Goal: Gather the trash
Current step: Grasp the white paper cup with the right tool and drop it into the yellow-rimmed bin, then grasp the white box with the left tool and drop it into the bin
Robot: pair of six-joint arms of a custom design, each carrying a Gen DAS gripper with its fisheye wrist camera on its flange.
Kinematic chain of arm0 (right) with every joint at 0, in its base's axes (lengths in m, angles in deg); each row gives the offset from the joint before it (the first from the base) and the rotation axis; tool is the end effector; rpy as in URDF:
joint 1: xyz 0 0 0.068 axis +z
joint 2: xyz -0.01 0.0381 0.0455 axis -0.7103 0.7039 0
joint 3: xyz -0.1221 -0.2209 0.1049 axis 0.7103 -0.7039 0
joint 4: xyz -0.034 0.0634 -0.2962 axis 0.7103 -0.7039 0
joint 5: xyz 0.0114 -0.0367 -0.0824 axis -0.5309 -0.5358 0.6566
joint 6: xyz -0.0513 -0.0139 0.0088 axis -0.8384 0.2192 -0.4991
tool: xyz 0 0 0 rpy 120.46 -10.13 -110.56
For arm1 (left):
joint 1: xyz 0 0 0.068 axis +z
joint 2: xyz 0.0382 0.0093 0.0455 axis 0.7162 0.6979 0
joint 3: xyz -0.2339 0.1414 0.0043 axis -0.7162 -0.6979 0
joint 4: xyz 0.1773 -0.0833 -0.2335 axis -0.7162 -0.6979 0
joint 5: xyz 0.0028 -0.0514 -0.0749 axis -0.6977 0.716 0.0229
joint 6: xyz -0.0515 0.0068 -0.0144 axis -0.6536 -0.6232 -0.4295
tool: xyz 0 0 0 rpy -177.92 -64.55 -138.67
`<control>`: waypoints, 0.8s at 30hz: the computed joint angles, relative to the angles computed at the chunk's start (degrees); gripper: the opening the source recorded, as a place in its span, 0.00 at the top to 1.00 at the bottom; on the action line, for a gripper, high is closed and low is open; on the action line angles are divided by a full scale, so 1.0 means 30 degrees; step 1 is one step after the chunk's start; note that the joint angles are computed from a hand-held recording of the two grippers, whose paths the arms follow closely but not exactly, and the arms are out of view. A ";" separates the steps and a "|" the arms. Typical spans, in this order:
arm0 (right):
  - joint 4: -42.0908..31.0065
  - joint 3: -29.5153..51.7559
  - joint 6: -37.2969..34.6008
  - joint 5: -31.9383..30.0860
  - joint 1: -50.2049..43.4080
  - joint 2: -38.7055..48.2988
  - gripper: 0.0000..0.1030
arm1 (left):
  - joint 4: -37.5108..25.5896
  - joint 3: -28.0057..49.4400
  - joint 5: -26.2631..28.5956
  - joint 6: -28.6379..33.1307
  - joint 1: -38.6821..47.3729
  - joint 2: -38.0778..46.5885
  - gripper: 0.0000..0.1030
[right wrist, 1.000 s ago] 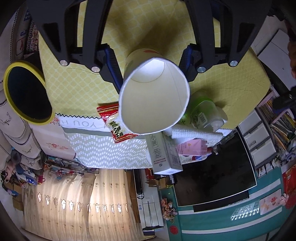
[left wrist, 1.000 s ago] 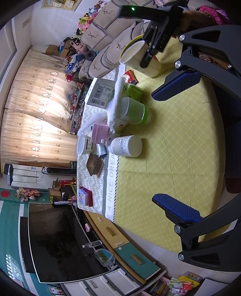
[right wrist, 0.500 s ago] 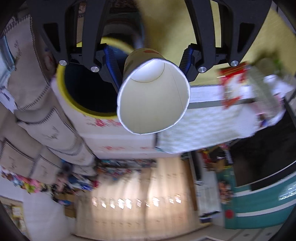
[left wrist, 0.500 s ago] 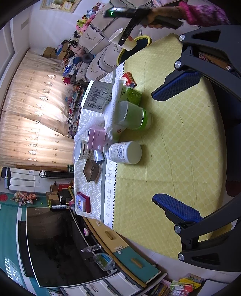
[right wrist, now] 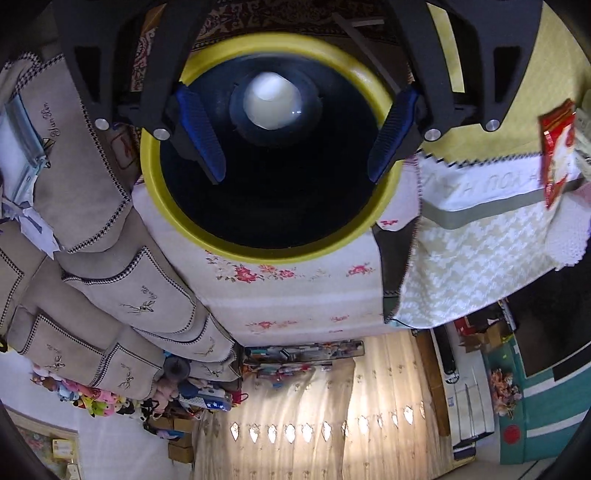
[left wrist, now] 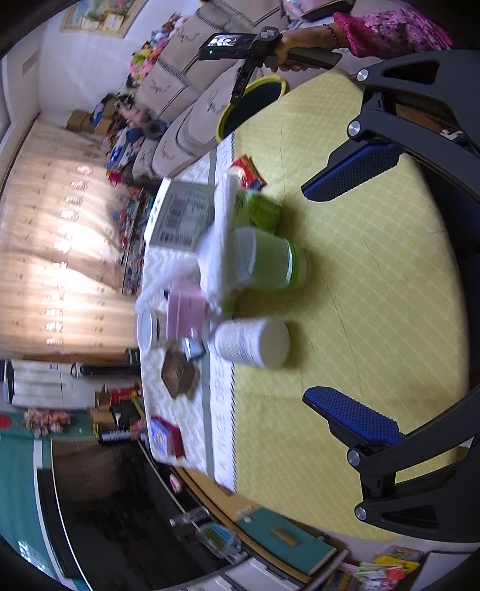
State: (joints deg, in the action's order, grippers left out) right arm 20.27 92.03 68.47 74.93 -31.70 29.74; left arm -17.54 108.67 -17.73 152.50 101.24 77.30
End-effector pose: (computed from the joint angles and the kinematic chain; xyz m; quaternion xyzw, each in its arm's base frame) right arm 0.2015 0.0323 0.1268 0.2173 0.8878 -0.0667 0.4002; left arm 0.1718 0.2041 0.1725 0.1183 0.9055 -0.1093 0.3925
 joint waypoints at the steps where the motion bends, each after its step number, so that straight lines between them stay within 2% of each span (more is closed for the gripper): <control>1: -0.0334 -0.0168 0.0135 0.0129 0.0293 -0.0583 0.25 | -0.0141 0.0085 0.0128 0.0073 -0.0402 0.0045 0.04; 5: -0.2455 -0.0636 0.1354 0.1285 0.2520 -0.3275 0.24 | -0.1417 0.1063 0.1304 0.1139 -0.2340 0.0396 0.04; 8: -0.4030 -0.0837 0.2614 0.2008 0.4062 -0.5041 0.21 | -0.0549 0.1168 0.1686 0.0962 -0.4311 -0.0234 0.04; 12: -0.6006 -0.1139 0.4011 0.2422 0.5338 -0.7256 0.20 | 0.0952 0.1420 0.1513 -0.0235 -0.6670 -0.0684 0.04; 17: -0.6595 -0.1406 0.5039 0.2661 0.6336 -0.8127 0.19 | 0.2420 0.2510 0.0028 -0.2527 -0.9173 0.0620 0.04; 24: -0.5729 -0.1583 0.4837 0.1974 0.6109 -0.7822 0.19 | 0.3255 0.3949 -0.1258 -0.4138 -1.0874 0.2926 0.04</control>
State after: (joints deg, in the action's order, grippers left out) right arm 3.09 87.28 82.98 80.85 -13.37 6.27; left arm -7.77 120.52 -21.50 140.09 68.62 86.07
